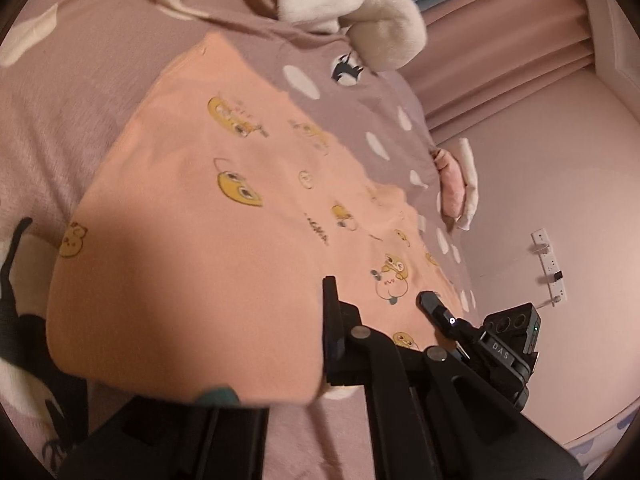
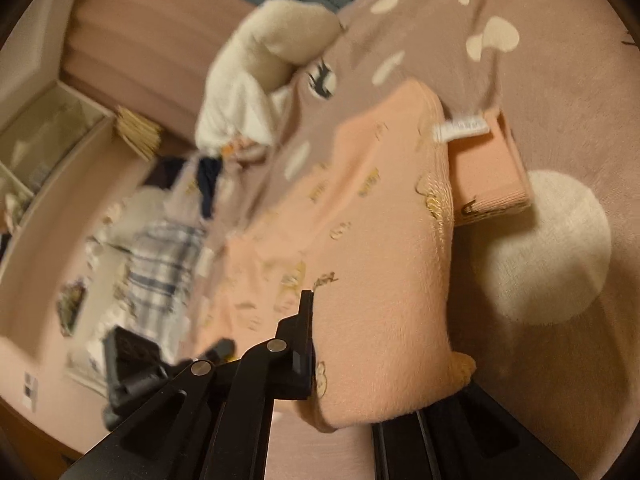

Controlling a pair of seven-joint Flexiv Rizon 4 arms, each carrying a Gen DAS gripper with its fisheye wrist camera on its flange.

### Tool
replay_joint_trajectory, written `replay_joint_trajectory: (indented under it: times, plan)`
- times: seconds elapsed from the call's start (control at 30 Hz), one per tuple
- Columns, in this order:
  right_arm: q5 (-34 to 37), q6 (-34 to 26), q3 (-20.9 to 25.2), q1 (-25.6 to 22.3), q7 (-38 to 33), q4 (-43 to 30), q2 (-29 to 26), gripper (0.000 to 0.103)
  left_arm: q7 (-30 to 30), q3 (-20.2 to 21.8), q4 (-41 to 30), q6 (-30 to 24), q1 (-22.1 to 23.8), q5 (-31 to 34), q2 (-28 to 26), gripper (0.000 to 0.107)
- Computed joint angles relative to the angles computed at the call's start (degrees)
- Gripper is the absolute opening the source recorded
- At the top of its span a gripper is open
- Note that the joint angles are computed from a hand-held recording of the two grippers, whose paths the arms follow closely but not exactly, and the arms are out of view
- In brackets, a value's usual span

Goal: Fold small clothes

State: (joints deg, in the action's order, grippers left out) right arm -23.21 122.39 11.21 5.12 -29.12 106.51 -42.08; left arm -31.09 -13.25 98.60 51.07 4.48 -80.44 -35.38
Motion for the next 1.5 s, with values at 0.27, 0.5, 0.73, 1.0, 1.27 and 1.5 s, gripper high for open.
replay_joint_trajectory:
  times: [0.27, 0.5, 0.73, 1.0, 1.27, 1.5]
  plan:
    - [-0.65, 2.35, 1.36, -0.67, 0.55, 1.78, 0.89, 0.006, 2.32, 0.64, 3.70, -2.22, -0.53, -4.23, 3.59, 0.003]
    - [0.58, -0.53, -0.38, 1.07, -0.25, 7.27, 6.48, 0.006, 6.91, 3.56, 11.08, -1.72, -4.29, -4.06, 10.53, 0.003]
    - [5.70, -1.82, -0.98, 3.01, -3.99, 14.18, 11.83, 0.006, 6.43, 6.38, 17.08, -2.20, -5.27, -4.29, 13.22, 0.004]
    - [10.20, -3.18, -0.83, 4.84, -1.02, 17.69, 11.51, 0.006, 5.63, 8.29, 22.35, -3.64, -4.35, -4.69, 15.53, 0.004]
    - [17.18, -3.61, -1.02, 6.71, -3.38, 18.29, 11.96, 0.020, 20.71, 8.93, 22.81, 15.49, -11.71, -11.87, 19.89, 0.019]
    - [2.56, 2.96, 6.11, -5.27, 5.90, 17.62, 6.93, 0.020, 14.55, 8.80, 21.38, 3.49, -8.45, -9.73, 19.57, 0.091]
